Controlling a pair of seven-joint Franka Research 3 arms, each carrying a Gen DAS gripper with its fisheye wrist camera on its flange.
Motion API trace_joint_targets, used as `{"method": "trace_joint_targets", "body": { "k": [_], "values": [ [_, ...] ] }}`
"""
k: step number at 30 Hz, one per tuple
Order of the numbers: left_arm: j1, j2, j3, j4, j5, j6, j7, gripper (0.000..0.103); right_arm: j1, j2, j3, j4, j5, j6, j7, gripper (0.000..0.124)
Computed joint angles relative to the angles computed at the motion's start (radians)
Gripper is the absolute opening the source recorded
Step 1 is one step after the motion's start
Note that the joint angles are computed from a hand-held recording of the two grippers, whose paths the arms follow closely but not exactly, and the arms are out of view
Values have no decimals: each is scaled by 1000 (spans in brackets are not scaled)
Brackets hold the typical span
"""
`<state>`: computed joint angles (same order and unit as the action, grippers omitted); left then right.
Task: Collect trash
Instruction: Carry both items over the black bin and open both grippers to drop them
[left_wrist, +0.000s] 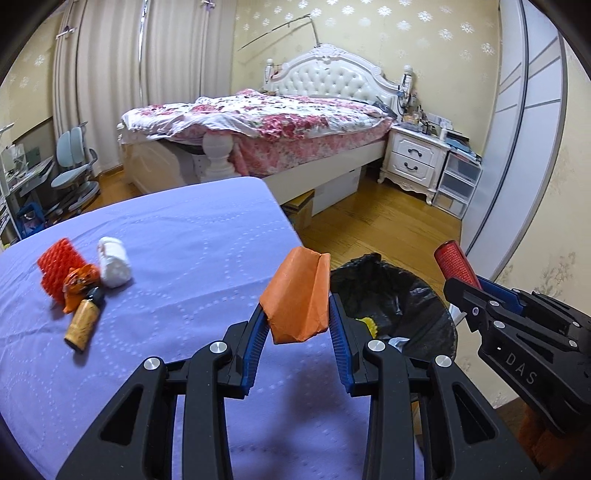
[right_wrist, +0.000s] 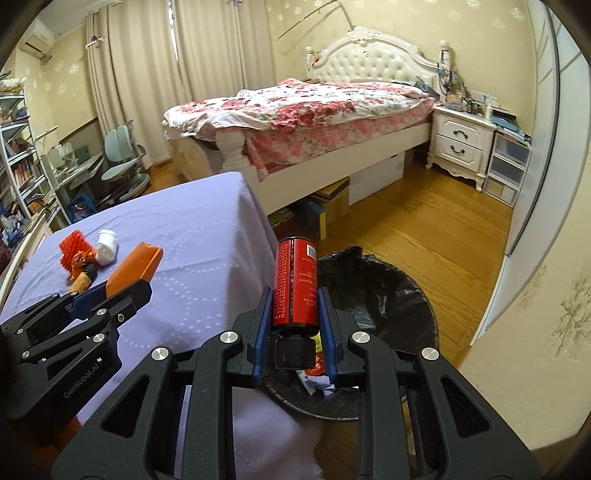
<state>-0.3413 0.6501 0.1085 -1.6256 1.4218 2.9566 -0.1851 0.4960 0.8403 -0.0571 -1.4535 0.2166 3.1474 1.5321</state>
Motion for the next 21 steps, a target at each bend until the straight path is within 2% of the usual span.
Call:
{"method": "trace_joint_targets", "body": {
  "k": [6, 10, 21],
  "values": [
    [-9, 60, -10, 80, -92, -8, 116, 35, -15, 28, -14, 37, 5, -13, 15, 23],
    [-13, 105, -15, 130, -197, -15, 228, 35, -29, 44, -12, 61, 3, -23, 20, 23],
    [-62, 175, 29, 203, -406, -21, 419, 35, -54, 91, -14, 132, -8, -63, 53, 23]
  ]
}}
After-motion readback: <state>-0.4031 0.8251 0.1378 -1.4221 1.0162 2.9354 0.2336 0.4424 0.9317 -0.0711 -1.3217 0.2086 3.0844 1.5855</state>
